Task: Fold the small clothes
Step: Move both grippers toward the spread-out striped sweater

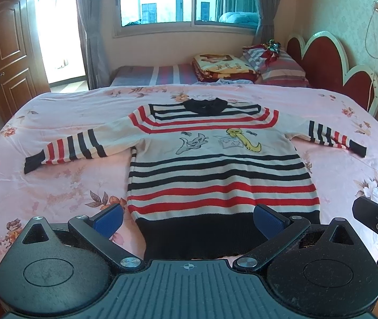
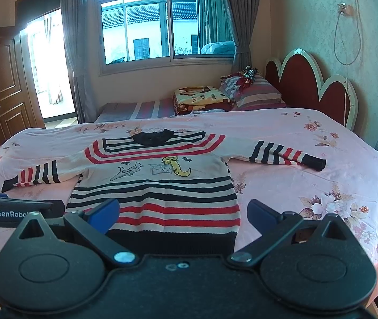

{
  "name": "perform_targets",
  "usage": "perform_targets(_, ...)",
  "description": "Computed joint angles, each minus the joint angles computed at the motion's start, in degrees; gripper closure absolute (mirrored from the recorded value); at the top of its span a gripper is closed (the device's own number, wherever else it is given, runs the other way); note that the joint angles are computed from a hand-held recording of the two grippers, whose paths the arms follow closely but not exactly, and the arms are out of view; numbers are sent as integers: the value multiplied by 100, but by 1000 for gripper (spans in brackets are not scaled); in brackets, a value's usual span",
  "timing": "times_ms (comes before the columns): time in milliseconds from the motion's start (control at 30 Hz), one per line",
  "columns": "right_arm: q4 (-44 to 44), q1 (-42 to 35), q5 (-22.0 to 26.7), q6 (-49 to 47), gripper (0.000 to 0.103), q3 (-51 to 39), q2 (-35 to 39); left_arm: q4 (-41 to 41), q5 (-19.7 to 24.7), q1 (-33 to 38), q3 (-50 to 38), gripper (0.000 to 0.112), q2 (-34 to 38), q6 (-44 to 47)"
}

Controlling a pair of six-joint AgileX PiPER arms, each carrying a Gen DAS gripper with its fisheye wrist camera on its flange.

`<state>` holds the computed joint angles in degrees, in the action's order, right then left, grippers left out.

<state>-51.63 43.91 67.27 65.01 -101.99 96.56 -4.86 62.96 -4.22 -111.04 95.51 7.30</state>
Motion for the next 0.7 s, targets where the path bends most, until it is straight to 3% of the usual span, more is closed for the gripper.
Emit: perform_targets(700,71,-199,-121,32,1,148,11,42,-17,-43,-100,9,164,-40)
